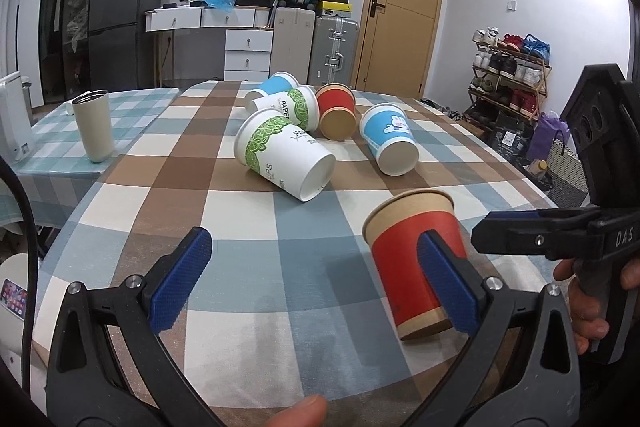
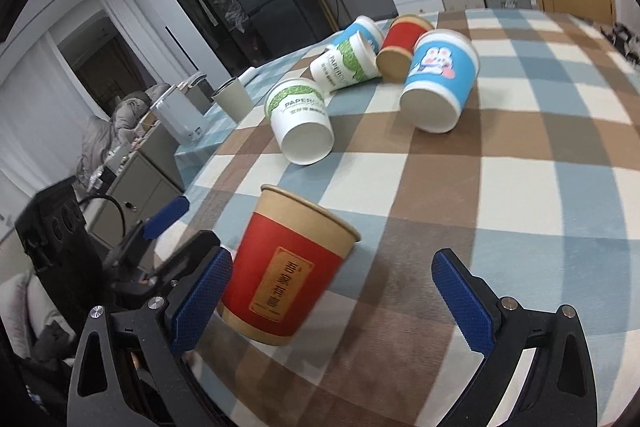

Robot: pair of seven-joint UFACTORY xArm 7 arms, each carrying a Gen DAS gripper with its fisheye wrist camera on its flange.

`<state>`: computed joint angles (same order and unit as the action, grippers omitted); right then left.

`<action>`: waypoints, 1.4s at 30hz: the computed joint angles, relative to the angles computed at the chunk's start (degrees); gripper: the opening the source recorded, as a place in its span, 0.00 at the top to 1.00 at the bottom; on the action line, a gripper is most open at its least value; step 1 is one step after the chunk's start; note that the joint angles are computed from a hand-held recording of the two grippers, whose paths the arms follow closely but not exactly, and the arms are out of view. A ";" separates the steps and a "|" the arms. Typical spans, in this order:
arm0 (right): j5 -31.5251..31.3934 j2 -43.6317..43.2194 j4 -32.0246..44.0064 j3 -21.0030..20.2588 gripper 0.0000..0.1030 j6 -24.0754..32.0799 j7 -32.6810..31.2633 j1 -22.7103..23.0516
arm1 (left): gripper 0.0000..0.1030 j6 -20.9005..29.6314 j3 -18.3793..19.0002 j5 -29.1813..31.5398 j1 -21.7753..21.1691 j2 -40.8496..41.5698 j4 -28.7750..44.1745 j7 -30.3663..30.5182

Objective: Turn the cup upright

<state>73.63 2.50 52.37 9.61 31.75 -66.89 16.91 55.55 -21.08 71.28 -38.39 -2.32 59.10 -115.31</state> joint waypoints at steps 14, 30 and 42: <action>-12.25 7.35 8.60 1.33 0.19 10.11 15.30 -1.73 | 0.01 -0.68 -0.52 -1.78 2.17 -2.71 -3.71 -3.13; -10.06 8.34 9.98 2.47 0.32 14.53 13.27 -4.11 | 0.01 -0.60 -0.80 -1.72 2.47 -2.81 -3.86 -3.14; 4.83 0.85 2.31 1.70 0.32 -1.95 -6.75 -0.74 | 0.01 -1.28 -0.64 -1.63 2.36 -1.89 -3.42 -3.42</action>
<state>78.46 3.35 54.67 11.31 29.80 -73.64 16.18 54.28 -21.72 69.65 -36.03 -4.21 55.68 -118.72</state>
